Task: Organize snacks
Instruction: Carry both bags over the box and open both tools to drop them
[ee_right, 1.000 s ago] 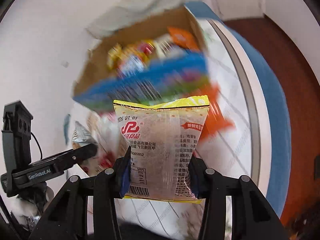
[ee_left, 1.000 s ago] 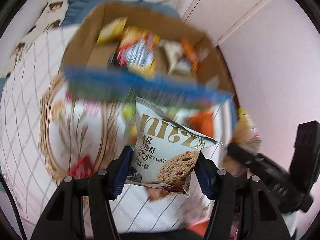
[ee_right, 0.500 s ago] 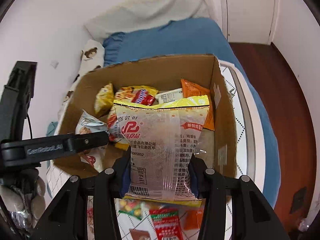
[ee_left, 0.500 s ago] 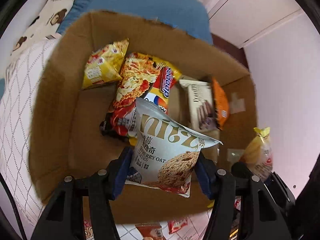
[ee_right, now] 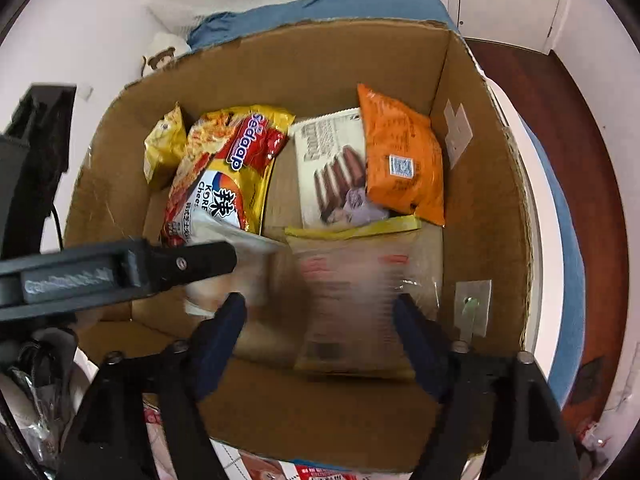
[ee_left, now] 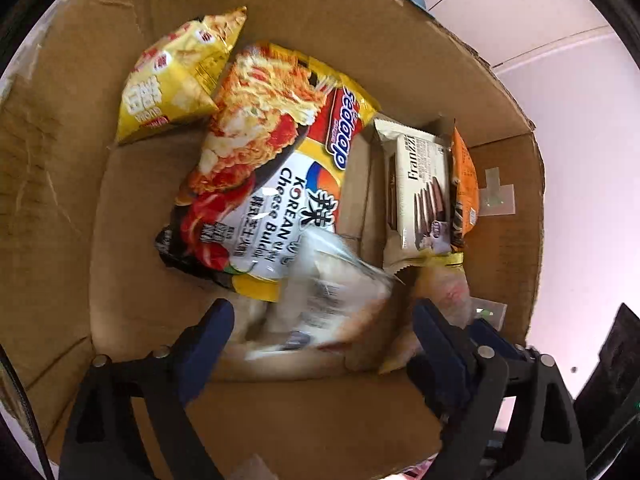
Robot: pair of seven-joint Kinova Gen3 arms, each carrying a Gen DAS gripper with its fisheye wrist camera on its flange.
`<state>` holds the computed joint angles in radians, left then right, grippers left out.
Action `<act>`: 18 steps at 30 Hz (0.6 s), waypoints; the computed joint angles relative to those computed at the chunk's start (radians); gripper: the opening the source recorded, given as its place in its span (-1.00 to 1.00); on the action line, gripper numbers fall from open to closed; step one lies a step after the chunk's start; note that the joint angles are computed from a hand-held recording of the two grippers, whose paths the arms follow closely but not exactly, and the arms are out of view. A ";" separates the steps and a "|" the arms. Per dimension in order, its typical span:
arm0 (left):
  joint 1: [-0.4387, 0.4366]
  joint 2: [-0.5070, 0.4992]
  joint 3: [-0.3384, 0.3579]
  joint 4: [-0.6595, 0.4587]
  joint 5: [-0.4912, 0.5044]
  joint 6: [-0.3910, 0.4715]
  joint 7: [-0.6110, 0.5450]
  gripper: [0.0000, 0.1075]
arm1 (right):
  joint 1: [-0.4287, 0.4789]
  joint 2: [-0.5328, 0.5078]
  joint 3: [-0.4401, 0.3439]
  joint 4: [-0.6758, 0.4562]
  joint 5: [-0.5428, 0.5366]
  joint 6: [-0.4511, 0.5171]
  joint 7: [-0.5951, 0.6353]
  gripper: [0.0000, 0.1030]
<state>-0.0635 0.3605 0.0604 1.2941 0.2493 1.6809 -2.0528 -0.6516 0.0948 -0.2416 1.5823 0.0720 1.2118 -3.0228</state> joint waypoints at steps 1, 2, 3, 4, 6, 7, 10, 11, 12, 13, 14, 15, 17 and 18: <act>0.004 -0.004 0.000 -0.005 -0.011 0.000 -0.002 0.70 | -0.005 0.016 -0.002 -0.024 0.005 0.028 -0.002 0.84; 0.004 -0.008 0.000 -0.007 -0.013 -0.006 -0.007 0.70 | -0.009 0.029 0.000 -0.036 0.012 0.041 -0.005 0.96; 0.003 -0.013 0.000 -0.008 -0.013 -0.009 -0.011 0.70 | -0.014 0.033 0.001 -0.045 0.017 0.051 -0.010 0.96; 0.002 -0.023 -0.002 -0.009 -0.016 -0.017 -0.016 0.70 | -0.018 0.032 0.003 -0.046 0.019 0.053 -0.015 0.96; -0.003 -0.045 -0.005 -0.006 -0.019 -0.040 -0.030 0.70 | -0.031 0.038 0.004 -0.066 0.037 0.087 -0.034 0.96; -0.006 -0.059 -0.007 -0.003 -0.022 -0.056 -0.039 0.70 | -0.035 0.039 0.005 -0.073 0.044 0.097 -0.037 0.96; -0.015 -0.091 -0.013 0.001 -0.027 -0.091 -0.074 0.70 | -0.050 0.038 0.005 -0.096 0.064 0.138 -0.055 0.96; -0.017 -0.107 -0.015 0.007 -0.033 -0.108 -0.087 0.70 | -0.056 0.035 0.003 -0.104 0.072 0.152 -0.065 0.96; -0.023 -0.123 -0.018 0.011 -0.034 -0.121 -0.105 0.70 | -0.066 0.036 0.000 -0.117 0.085 0.173 -0.078 0.96; -0.026 -0.145 -0.021 0.025 -0.039 -0.146 -0.126 0.70 | -0.072 0.037 -0.001 -0.126 0.095 0.186 -0.084 0.96; -0.029 -0.170 -0.025 0.041 -0.044 -0.172 -0.147 0.70 | -0.082 0.036 -0.004 -0.137 0.108 0.204 -0.097 0.96; -0.033 -0.181 -0.029 0.046 -0.042 -0.182 -0.161 0.70 | -0.092 0.035 -0.007 -0.149 0.122 0.219 -0.110 0.96; -0.045 -0.215 -0.038 0.068 -0.030 -0.207 -0.196 0.70 | -0.108 0.034 -0.012 -0.161 0.142 0.234 -0.133 0.96; -0.056 -0.229 -0.045 0.073 -0.016 -0.211 -0.217 0.70 | -0.119 0.036 -0.015 -0.172 0.155 0.249 -0.142 0.96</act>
<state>-0.1197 0.1312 0.0151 1.3671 0.2330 1.4699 -2.2703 -0.7702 0.1310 -0.2570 1.4098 0.2274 1.4606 -3.1652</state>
